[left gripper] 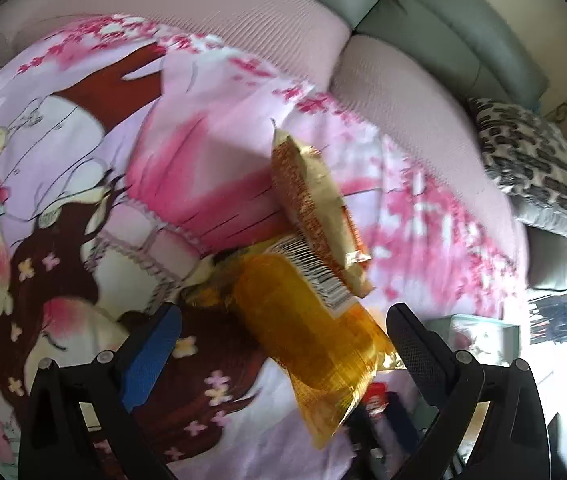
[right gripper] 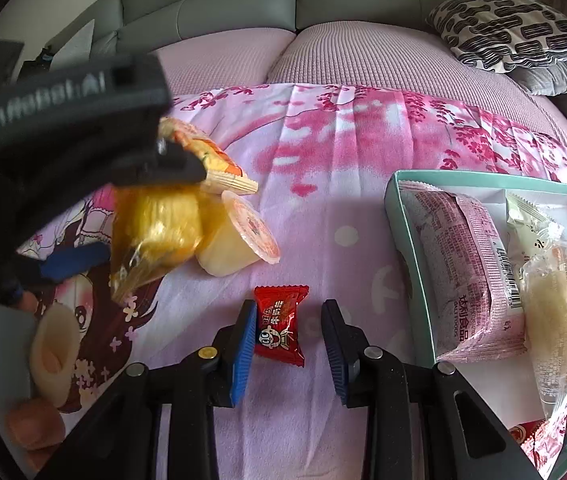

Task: Organize snacks
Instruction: 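Grasp yellow snack bag with left tool while right tool grasps small red candy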

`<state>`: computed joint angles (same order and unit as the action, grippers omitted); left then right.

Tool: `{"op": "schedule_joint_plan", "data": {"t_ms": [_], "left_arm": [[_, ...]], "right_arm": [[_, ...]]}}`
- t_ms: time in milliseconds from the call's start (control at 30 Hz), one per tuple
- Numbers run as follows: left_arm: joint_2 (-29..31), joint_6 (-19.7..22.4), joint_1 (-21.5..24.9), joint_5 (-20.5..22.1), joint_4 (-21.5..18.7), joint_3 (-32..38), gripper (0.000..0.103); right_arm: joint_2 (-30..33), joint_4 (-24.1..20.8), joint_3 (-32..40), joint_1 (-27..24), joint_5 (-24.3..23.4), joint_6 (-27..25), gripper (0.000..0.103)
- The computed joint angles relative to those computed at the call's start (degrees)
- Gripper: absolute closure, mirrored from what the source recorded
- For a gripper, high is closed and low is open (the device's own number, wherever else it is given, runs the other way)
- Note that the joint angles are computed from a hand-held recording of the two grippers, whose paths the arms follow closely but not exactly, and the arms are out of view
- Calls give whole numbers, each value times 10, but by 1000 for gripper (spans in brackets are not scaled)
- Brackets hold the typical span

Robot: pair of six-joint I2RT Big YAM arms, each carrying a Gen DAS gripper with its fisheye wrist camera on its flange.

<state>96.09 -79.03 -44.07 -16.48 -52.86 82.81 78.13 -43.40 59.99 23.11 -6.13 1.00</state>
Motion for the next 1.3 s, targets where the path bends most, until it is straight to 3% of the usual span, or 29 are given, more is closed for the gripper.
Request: {"op": "schedule_joint_plan", "data": {"t_ms": [167, 367, 500, 667, 833, 1300], "left_arm": [[-4, -25, 1, -8, -50, -4, 1], [-18, -36, 0, -10, -62, -23, 1], [-9, -20, -6, -5, -74, -12, 4], [9, 6, -16, -1, -81, 11, 23], [5, 19, -23, -1, -60, 9, 49], [-7, 19, -35, -36, -85, 20, 52]], "right_arm": [[-1, -4, 0, -1, -2, -2, 67], [-1, -13, 4, -11, -11, -1, 69], [-2, -17, 5, -16, -12, -2, 69], [-6, -20, 3, -17, -17, -7, 69], [-10, -22, 1, -18, -31, -11, 80], [-24, -19, 0, -21, -53, -18, 83]]}}
